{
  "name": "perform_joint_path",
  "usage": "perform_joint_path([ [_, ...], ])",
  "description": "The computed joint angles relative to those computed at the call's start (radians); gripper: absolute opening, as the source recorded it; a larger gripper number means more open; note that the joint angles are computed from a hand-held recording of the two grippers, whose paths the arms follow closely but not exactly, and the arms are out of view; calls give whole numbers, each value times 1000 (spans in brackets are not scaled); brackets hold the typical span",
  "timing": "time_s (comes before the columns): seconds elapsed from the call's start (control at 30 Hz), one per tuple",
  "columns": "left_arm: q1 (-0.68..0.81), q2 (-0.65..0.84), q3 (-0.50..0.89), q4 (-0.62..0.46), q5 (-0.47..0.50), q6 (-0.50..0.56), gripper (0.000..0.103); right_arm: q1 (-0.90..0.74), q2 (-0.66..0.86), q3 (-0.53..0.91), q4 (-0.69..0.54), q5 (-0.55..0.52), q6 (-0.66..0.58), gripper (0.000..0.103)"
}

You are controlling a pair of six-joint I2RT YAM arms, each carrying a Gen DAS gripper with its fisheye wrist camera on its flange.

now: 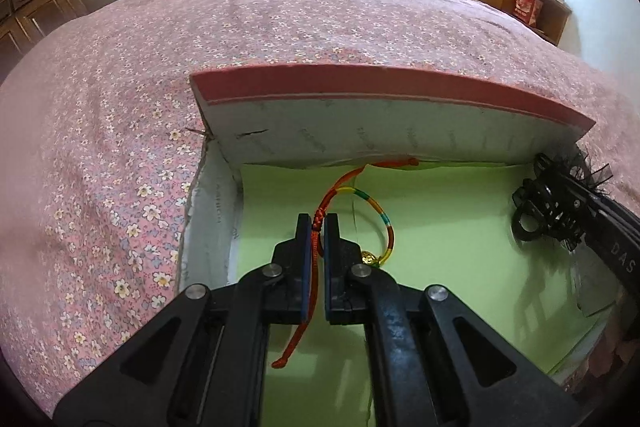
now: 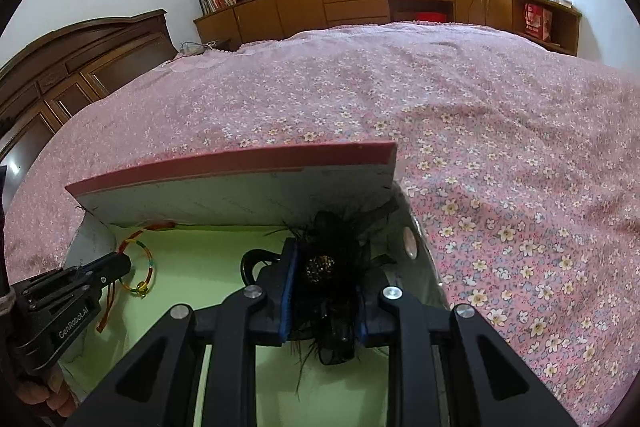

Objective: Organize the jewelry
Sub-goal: 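Carry both items into the pink box and open both tools to release them, then move both open tools back over the remaining jewelry on the bedspread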

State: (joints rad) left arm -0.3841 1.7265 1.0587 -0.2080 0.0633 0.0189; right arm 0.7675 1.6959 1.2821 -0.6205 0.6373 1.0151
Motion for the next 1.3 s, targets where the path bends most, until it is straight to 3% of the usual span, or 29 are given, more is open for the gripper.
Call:
perform_joint_path([
  [0.23, 2, -52, -33, 11, 31, 3, 0, 9, 3, 31, -55, 11, 36, 39],
  [0.4, -17, -118, -78, 21, 22, 6, 21, 35, -26, 48, -80, 44, 35, 46],
  [0.47, -10, -145, -97, 29, 35, 3, 24, 52, -25, 78, -114, 63, 35, 48],
  [0.83, 24, -343, -173, -34, 94, 12, 25, 179, -130, 95, -202, 141, 145, 51],
  [1.3, 89, -634, -304, -199, 191, 34, 25, 433, -152, 180, -547, 287, 472, 52],
])
